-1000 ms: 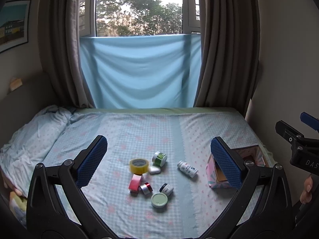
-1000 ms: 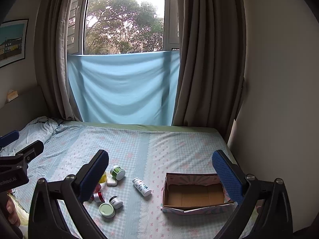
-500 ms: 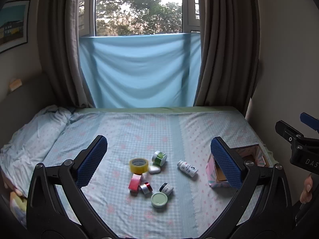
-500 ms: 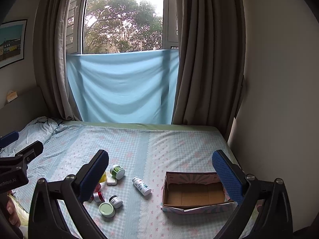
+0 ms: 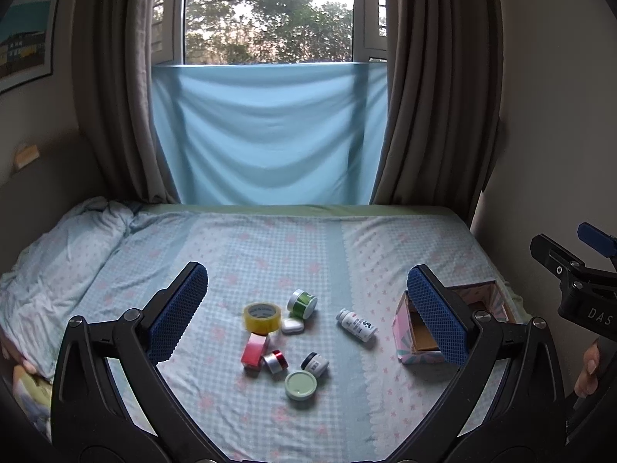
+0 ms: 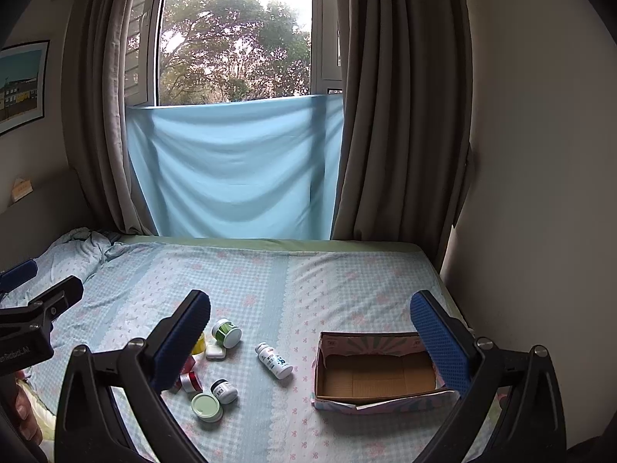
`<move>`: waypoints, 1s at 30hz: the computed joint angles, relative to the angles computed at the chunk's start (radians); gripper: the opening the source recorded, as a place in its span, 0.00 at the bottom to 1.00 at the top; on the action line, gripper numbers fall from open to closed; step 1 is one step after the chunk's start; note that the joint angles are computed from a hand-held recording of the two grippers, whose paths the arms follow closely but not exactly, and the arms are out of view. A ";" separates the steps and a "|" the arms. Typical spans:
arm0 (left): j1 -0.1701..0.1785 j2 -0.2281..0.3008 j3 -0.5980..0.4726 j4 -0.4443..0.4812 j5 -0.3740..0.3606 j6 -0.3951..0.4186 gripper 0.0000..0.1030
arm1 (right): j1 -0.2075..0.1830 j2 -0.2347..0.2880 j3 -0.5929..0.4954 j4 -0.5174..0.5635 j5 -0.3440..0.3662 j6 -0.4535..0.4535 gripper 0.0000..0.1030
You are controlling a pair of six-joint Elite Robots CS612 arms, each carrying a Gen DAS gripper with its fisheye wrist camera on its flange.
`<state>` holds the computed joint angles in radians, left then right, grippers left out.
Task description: Organize rigid objects
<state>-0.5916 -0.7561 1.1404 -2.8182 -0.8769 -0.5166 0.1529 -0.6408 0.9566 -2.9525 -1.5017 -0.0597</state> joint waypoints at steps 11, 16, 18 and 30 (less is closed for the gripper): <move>0.000 0.006 -0.011 0.012 -0.005 -0.009 1.00 | -0.003 0.000 -0.003 0.010 0.009 -0.002 1.00; -0.001 0.007 -0.016 0.020 -0.001 -0.014 1.00 | -0.007 0.005 -0.013 0.013 0.019 0.005 1.00; -0.002 0.009 -0.019 0.023 0.003 -0.017 1.00 | -0.008 0.006 -0.015 0.013 0.020 0.006 1.00; 0.010 0.038 -0.060 0.157 -0.026 -0.164 1.00 | -0.032 0.060 -0.140 0.150 0.120 -0.059 1.00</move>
<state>-0.5819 -0.7183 1.0799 -2.6608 -0.9033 -0.6811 0.1207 -0.5808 0.8171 -2.8022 -1.3820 -0.1192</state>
